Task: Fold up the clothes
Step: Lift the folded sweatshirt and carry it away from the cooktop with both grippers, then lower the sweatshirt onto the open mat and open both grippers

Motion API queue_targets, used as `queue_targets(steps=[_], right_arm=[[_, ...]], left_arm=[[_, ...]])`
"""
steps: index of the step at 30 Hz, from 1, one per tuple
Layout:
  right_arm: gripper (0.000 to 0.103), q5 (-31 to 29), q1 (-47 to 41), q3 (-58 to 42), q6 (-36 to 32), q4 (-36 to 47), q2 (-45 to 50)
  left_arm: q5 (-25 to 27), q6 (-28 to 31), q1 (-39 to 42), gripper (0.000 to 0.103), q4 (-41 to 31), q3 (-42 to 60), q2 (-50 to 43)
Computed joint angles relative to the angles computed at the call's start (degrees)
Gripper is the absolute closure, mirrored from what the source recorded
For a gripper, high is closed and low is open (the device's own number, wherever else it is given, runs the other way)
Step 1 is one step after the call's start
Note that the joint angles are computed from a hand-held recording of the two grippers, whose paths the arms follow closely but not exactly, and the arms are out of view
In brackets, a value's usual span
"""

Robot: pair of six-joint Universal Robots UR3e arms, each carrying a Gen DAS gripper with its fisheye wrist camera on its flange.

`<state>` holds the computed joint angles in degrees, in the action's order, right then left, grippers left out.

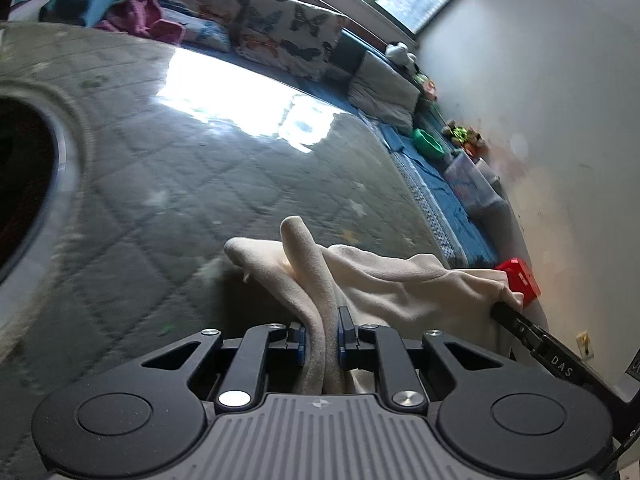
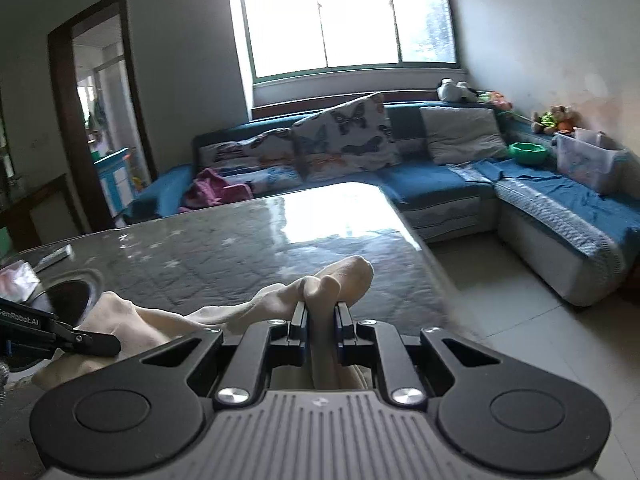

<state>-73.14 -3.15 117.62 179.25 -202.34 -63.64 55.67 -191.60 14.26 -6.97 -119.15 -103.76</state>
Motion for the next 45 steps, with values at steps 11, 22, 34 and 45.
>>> queue_targets(steps=[11,22,34,45], right_arm=[[0.091,-0.13,-3.49,0.59,-0.94,-1.82,1.54],[0.091,-0.93,-4.99,0.17,-1.22,-1.47,4.00],[0.090,-2.72,-5.11,-1.39,-1.74,1.27,6.59],[0.081,-4.55,-4.54,-1.28,-2.84,2.90,7.12]], left_arm=[[6.85,-1.67,-8.67,0.088,-2.64,11.09,-6.52],[9.60,-0.37,-11.33,0.087,-5.67,15.55,-9.64],[10.81,1.90,-11.71,0.087,-8.45,15.96,-10.12],[10.52,4.89,-10.84,0.082,-8.82,14.58,-9.06]])
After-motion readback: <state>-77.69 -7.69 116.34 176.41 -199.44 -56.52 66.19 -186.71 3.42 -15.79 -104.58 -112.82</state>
